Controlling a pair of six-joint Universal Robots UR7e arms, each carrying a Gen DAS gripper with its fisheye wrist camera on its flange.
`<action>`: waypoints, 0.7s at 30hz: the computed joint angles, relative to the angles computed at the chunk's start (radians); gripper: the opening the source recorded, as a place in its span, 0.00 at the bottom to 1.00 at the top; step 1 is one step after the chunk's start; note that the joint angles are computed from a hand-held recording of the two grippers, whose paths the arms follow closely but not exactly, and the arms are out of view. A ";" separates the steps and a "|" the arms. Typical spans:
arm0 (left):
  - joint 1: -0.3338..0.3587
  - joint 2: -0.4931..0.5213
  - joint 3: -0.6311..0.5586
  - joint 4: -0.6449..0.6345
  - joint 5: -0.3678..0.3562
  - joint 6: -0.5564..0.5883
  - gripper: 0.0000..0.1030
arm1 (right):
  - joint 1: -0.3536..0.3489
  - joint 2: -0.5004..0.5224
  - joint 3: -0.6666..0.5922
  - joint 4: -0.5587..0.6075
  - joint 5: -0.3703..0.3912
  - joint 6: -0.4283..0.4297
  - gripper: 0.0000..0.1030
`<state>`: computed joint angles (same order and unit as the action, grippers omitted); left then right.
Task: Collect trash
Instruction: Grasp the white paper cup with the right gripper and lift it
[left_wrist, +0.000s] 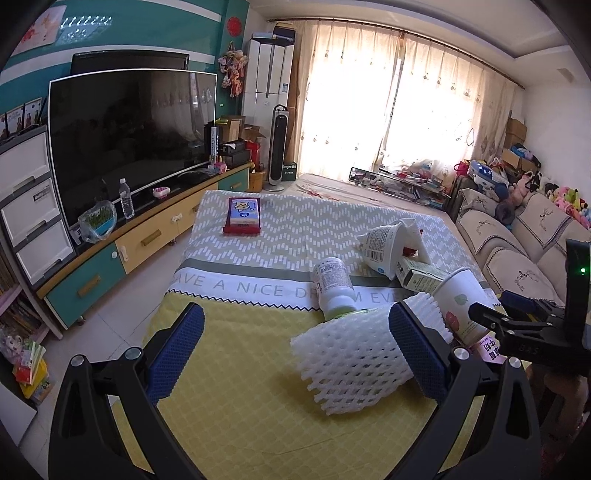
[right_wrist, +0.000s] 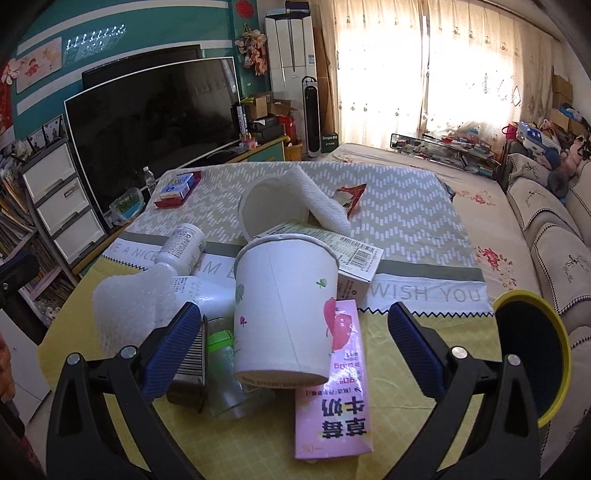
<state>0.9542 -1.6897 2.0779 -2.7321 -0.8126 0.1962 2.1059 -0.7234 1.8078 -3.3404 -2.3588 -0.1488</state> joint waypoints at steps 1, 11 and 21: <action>0.006 0.002 -0.001 0.001 -0.003 0.000 0.96 | -0.003 0.009 -0.011 0.010 -0.002 0.001 0.93; 0.055 0.032 -0.014 0.017 -0.056 -0.017 0.96 | -0.025 0.050 -0.058 0.060 -0.022 0.010 0.60; 0.050 0.022 -0.004 0.028 -0.074 -0.012 0.96 | -0.009 -0.008 0.004 -0.050 0.020 -0.004 0.57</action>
